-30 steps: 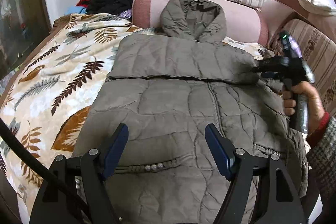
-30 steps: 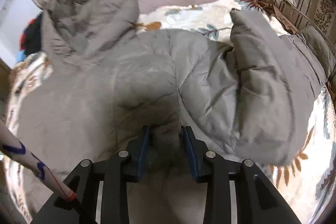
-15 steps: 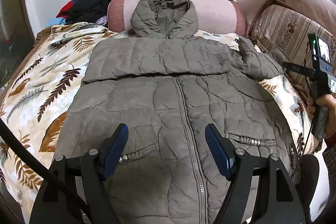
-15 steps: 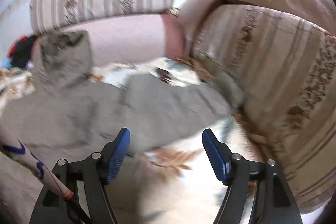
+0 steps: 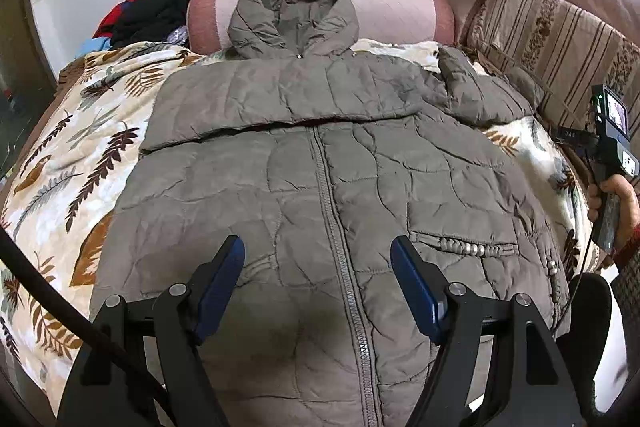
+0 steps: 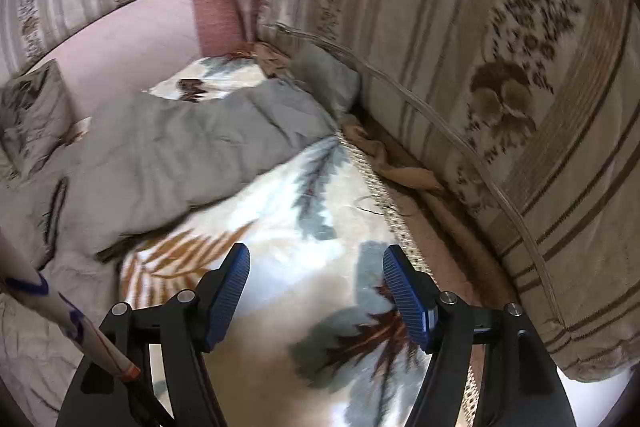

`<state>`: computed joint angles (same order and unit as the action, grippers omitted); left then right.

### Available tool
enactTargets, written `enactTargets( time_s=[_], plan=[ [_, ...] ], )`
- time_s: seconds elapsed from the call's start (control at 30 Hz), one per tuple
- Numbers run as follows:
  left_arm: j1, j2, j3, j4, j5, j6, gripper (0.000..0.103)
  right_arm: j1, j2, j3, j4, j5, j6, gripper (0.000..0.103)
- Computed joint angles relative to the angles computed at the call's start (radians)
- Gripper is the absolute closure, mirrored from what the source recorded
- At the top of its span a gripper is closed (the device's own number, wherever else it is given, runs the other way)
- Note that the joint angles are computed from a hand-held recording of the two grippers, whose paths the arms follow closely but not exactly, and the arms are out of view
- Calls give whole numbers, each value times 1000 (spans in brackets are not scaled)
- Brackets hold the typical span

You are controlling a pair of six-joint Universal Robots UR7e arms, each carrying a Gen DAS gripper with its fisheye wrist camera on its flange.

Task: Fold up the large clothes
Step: 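Grasp the other jacket sleeve with the right gripper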

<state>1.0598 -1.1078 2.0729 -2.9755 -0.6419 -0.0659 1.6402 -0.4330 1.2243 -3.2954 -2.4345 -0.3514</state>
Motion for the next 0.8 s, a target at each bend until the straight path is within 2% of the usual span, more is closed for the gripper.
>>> enactTargets(
  time_s=[0.17, 0.5, 0.67, 0.8],
  plan=[
    [10, 28, -38, 51, -17, -18, 29, -19, -11, 13, 32, 12, 35, 29],
    [0, 54, -46, 54, 5, -5, 29, -34, 0, -24, 5, 48, 9, 30],
    [3, 59, -53, 70, 3, -11, 29, -38, 33, -121, -3, 65, -39, 30],
    [11, 76, -80, 108, 6, -17, 29, -43, 88, -266, 94, 56, -33, 30]
  ],
)
